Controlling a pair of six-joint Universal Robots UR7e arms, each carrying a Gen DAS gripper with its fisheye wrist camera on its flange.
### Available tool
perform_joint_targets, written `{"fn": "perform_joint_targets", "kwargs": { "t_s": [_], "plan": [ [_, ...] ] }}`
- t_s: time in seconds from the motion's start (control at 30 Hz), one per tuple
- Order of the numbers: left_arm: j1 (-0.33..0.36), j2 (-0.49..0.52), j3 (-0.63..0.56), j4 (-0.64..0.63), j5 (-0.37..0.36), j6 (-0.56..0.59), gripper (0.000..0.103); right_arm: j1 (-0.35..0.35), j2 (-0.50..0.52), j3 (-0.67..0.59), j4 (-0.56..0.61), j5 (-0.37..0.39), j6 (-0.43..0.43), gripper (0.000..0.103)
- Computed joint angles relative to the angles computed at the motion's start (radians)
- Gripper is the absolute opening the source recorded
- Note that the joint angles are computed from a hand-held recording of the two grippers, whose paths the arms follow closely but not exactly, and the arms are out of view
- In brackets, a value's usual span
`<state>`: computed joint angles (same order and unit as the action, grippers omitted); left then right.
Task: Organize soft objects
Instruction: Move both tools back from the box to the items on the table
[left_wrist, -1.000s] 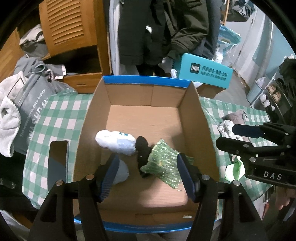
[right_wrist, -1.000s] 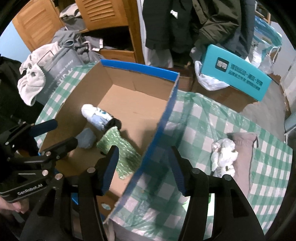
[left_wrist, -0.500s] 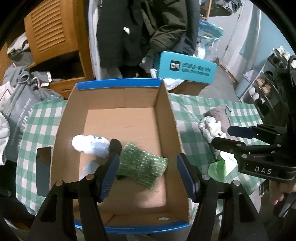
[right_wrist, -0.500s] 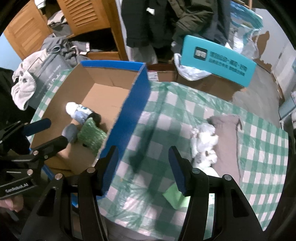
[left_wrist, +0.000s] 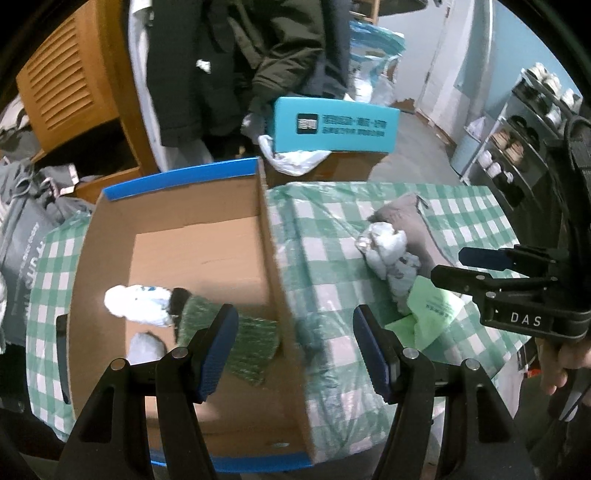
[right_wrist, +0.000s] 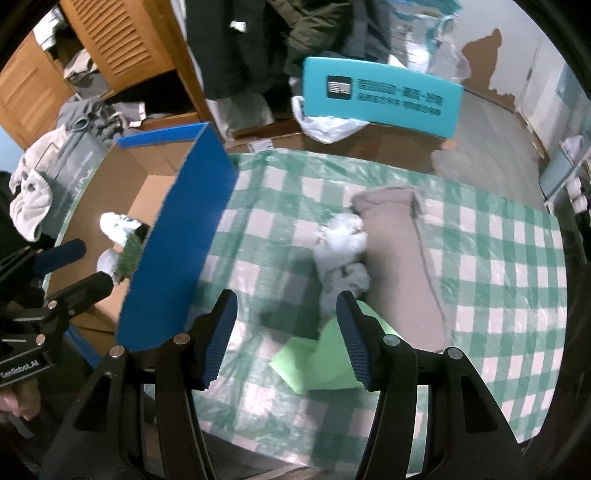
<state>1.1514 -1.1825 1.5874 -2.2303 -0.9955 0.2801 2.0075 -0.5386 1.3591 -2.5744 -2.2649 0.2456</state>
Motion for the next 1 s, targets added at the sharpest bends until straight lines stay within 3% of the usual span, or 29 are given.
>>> {"fn": "perform_joint_targets", "kwargs": {
  "t_s": [0.53, 1.0],
  "plan": [
    [-0.062, 0.046, 0.07, 0.031, -0.002, 0.004, 0.067, -0.062, -0.149, 0.215, -0.083, -0.032, 0.086, 0.057],
    [-0.06, 0.14, 0.064, 0.06, 0.0, -0.043, 0.067, -0.129, -0.222, 0.328, -0.097, -0.059, 0.157, 0.057]
  ]
}}
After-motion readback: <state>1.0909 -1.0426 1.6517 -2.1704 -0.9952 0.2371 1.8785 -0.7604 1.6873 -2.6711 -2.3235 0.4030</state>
